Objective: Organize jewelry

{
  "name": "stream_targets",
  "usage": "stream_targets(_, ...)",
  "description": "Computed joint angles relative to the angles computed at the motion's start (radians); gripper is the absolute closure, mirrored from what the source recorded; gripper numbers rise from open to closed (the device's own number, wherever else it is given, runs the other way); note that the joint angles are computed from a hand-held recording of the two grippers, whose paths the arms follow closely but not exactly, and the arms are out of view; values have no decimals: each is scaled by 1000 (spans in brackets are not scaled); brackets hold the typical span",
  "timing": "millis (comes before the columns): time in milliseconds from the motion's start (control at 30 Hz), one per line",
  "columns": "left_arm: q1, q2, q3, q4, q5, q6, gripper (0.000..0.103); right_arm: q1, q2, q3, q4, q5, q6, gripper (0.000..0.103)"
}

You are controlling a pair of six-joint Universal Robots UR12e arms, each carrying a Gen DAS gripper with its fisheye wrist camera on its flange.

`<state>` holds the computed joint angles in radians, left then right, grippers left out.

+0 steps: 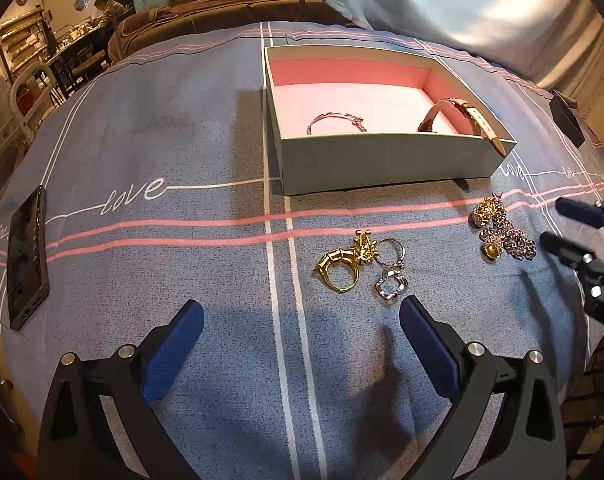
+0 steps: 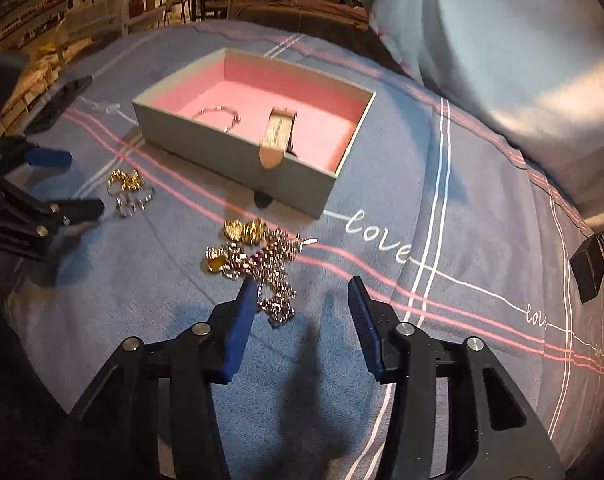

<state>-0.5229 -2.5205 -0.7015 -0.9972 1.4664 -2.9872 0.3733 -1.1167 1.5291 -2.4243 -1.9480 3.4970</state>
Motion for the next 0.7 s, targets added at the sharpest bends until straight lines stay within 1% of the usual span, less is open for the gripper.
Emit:
stream_targets(67,0,-2,2,-2,0,-4,6,-5,15,8,-12,30,-7,57)
stream_targets(133,0,-4,6,-6,2,-5,6,-7,26,25,-98,26,-22,57)
stream_targets(233,-2,-10,17,-18,1,-7,6,-18,49,20,-170,36,-13,57)
stream_targets(300,-4,-10,16,-18,3,-2,6,-23,59,11,-187,54,8,66)
stream_targets(333,-4,-9,14,-16,2,2,6,-24,59,8,-185,69,11,78)
stream_targets(367,-4,-8,11,-14,2,3,6,-20,59,2,-168,58,21,90)
stream_targets(400,-4,-6,9,-11,3,3,6,-16,57,-5,-151,52,29,94)
stream_targets(433,-4,-6,8,-10,4,4,6,-14,50,3,-164,57,40,95)
stream_targets(500,-4,-9,12,-10,10,6,6,-9,30,24,-215,42,71,95)
stream_targets(567,-6,-10,14,-9,19,8,6,5,7,41,-266,-12,86,95)
stream_targets(700,-8,-11,15,-6,15,13,6,18,-38,59,-350,-72,81,95)
